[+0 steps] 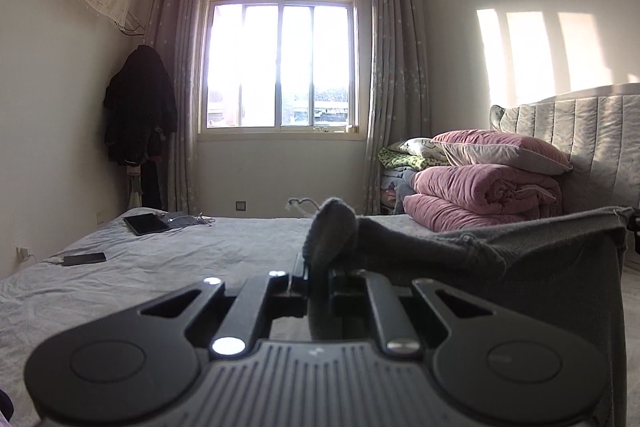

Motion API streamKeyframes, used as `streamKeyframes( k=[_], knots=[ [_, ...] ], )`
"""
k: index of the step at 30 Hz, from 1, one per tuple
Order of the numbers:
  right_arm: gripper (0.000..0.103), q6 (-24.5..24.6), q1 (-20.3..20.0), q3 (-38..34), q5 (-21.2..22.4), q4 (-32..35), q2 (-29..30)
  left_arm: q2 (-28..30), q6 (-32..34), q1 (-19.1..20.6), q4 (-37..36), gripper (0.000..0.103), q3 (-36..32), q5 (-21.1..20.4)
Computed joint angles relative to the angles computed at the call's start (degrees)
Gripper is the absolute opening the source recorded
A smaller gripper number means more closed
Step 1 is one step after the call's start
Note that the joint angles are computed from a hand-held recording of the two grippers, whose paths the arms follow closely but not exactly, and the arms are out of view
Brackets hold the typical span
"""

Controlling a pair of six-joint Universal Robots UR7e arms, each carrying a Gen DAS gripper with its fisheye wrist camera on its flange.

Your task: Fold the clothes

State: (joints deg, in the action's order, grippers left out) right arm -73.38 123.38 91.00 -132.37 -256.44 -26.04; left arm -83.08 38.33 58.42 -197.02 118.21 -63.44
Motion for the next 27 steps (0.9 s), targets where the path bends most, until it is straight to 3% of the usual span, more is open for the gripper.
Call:
streamKeyframes(
  k=[10, 17, 18, 20, 22, 24, 27],
  knots=[
    [0.003, 6.6, -6.5, -5.3, -5.6, 11.6, 6.1, 14.0, 4.6, 7.5, 1.1, 0.009, -7.9, 4.5],
    [0.004, 15.7, -8.6, -5.2, -7.7, 19.2, 7.1, 17.8, 5.1, 9.1, 2.0, 0.010, -10.2, 6.6],
    [0.005, 17.6, -8.6, -4.9, -8.0, 20.8, 6.8, 17.9, 4.3, 9.2, 3.1, 0.014, -10.7, 7.3],
    [0.032, 19.6, -8.6, -3.8, -8.4, 21.9, 6.2, 18.1, 2.6, 9.2, 2.9, 0.016, -11.2, 9.6],
    [0.066, 20.6, -8.5, -2.6, -8.4, 21.4, 5.6, 17.0, 1.3, 9.6, 2.7, 0.039, -10.9, 9.0],
    [0.069, 22.5, -8.9, -0.1, -7.9, 20.8, 3.8, 15.3, 0.1, 10.1, 3.4, 0.045, -10.2, 8.2],
    [0.069, 31.3, -9.1, 4.0, -8.7, 24.9, 0.4, 12.6, -2.0, 10.6, 6.1, 0.045, -8.8, 7.4]
  ],
)
